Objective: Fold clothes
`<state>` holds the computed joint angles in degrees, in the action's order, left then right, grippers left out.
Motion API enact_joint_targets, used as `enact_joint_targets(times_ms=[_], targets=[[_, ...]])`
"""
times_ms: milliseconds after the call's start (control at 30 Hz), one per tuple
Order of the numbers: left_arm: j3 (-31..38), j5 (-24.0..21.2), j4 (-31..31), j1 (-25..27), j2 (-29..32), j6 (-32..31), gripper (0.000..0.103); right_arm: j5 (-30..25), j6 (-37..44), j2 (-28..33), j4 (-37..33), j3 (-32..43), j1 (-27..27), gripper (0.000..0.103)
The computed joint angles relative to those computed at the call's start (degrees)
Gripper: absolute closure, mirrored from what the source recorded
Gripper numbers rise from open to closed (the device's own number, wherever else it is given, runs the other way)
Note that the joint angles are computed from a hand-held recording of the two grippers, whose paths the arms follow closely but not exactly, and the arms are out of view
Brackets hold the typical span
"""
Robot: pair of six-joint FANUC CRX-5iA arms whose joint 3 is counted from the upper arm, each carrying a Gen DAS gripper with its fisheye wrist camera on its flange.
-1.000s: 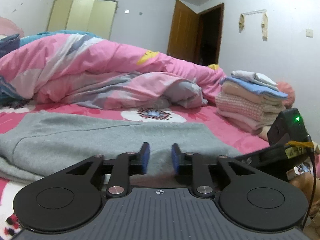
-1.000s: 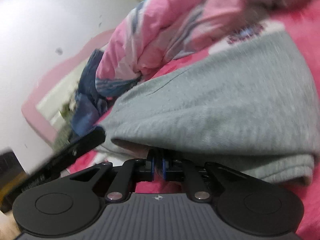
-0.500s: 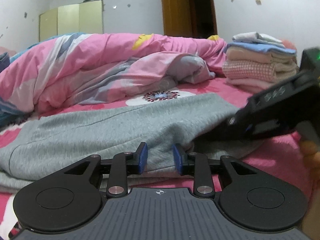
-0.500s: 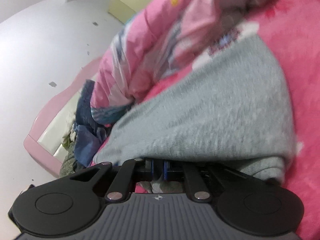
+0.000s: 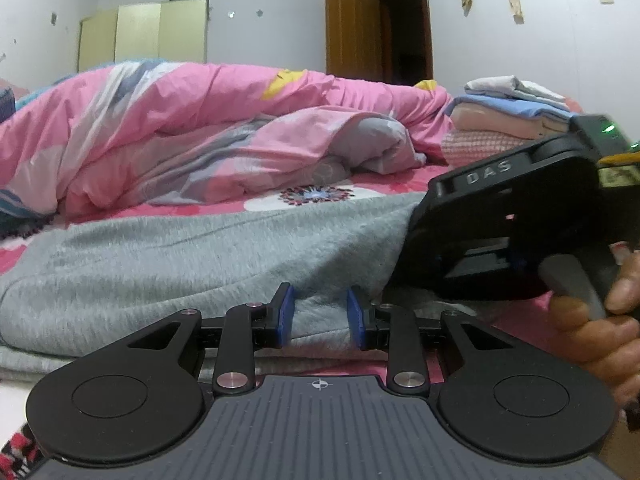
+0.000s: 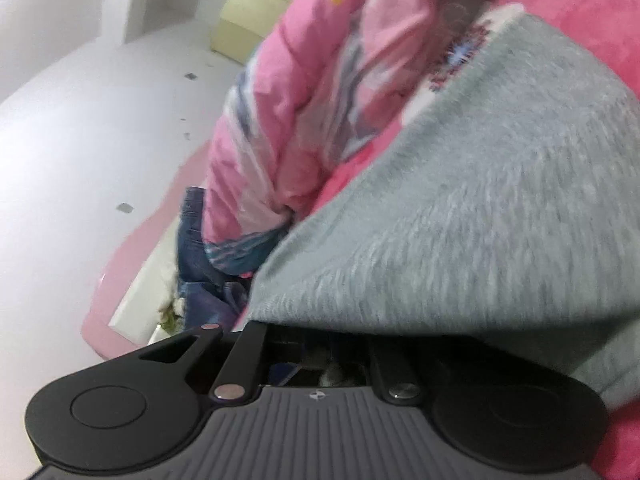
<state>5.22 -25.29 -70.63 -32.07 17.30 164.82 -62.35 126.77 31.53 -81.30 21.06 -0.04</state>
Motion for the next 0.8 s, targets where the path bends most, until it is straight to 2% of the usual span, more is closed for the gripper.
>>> enact_joint_targets(times_ms=[167,267,333,433,500,567,600,633,700,800], targets=[[2.9,-8.4,-10.2,-5.0,3.0,4.2,0.074,0.8,5.3,-1.0,-6.1,-2.8,-1.8,0.092],[4.4,-14.4,-15.1,-7.8,5.3,3.6,0.074,0.2,6.7,-1.1,-8.0,-3.4,-2.7,0.092],[5.2,-16.9,-16.4,-8.9,6.4,2.2,0.074,-0.1,6.5,-1.8,-6.8,-3.7,-2.8,0.092],[5.7,-18.7,-17.0,-9.7,7.2,-0.1,0.074,-1.1,7.2,-4.0,-3.8,-4.8,-3.6,0.092],[5.8,-18.1,-15.5,-9.3,7.1,-2.4,0.074,-5.7,9.5,-4.7,-3.4,-4.5,-5.2,0.091],[6.1,-17.8,-14.7,-9.0,7.3,-3.8,0.074,-10.0,12.5,-5.6,-2.4,-3.6,-6.4,0.084],[6.2,-18.2,-15.3,-9.3,7.4,-3.7,0.074,-10.0,14.2,-6.5,-1.1,-3.3,-6.4,0.074],[6.3,-18.7,-15.9,-9.5,7.6,-3.6,0.074,-9.2,16.1,-7.6,0.5,-3.2,-6.1,0.066],[6.3,-19.6,-17.4,-10.2,8.0,-3.5,0.074,-3.7,19.7,-10.1,4.9,-3.6,-4.2,0.065],[6.8,-21.3,-18.4,-11.0,9.0,-4.9,0.074,3.6,22.2,-11.7,15.0,-2.3,0.9,0.064]])
